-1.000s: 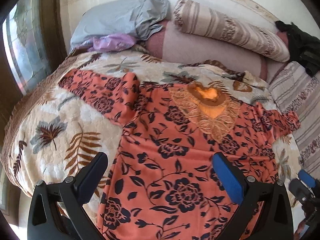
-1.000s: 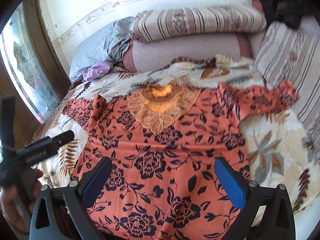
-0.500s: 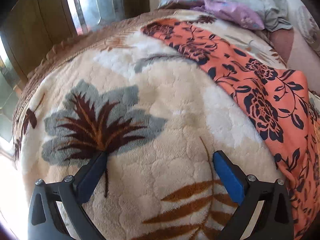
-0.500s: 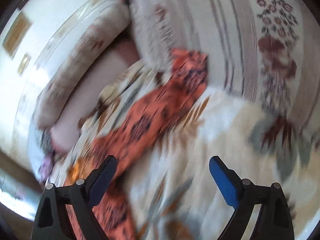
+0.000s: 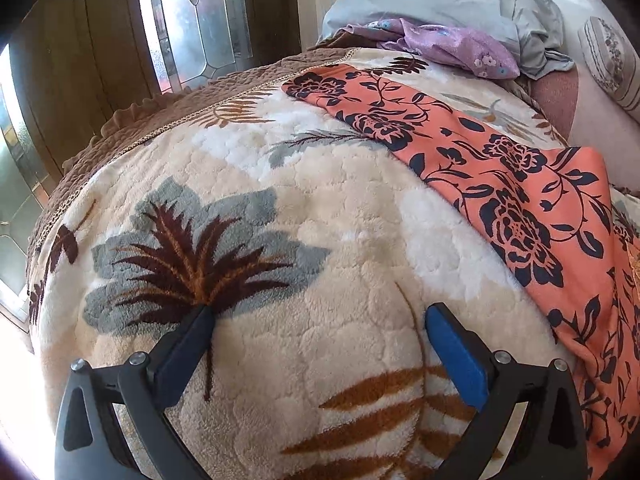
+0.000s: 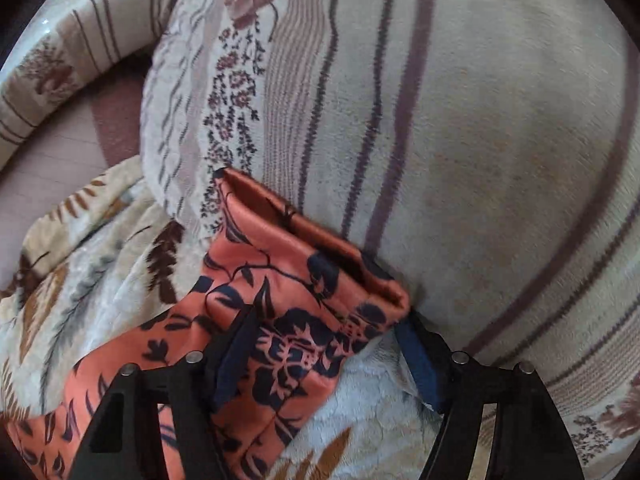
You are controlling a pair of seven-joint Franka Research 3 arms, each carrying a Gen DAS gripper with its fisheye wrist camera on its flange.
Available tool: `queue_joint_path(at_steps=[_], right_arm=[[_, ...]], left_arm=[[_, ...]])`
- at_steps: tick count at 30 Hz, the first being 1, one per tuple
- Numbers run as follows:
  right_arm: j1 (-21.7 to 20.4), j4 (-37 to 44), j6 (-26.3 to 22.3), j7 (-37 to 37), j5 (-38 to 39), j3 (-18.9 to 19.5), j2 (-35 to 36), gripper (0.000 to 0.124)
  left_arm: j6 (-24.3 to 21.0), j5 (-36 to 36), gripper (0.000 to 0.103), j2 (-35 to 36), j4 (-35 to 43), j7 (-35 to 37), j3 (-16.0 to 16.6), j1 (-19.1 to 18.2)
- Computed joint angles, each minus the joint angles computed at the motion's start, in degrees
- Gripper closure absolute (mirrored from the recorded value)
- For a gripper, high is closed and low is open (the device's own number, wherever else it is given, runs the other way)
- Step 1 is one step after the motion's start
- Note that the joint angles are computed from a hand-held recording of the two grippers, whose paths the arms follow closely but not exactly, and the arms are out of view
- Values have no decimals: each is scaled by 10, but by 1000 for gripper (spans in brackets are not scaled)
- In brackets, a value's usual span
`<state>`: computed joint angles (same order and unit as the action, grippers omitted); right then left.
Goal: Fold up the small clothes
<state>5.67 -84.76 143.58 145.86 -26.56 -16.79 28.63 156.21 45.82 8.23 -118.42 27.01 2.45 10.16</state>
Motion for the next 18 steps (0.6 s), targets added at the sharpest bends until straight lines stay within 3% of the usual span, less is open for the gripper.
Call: queue_joint_path(at_steps=[1,2,3,7,11,18], right_arm=[[-6,17,-14,-9,13,6,8,62],[-13,40,-35,-27,30,14,15,96],[-21,55,-44,-54,45,24,18,117],[-27,121,-51,-155,78,52,13,119],[-2,206,-38,-227,124,90,-6,119],[88,370,0,-310,263,184,37,115]], left_arm=[[2,3,0,-1,-2,-3,1,0],[4,5,0,-2,-3,-5,1,0],[6,9,0,-2,-4,-9,2,0],[15,20,0,-3,-6,-20,4,0],[26,21,0,-5,-12,-25,4,4],[48,18,0,-8,-20,-28,6,8]])
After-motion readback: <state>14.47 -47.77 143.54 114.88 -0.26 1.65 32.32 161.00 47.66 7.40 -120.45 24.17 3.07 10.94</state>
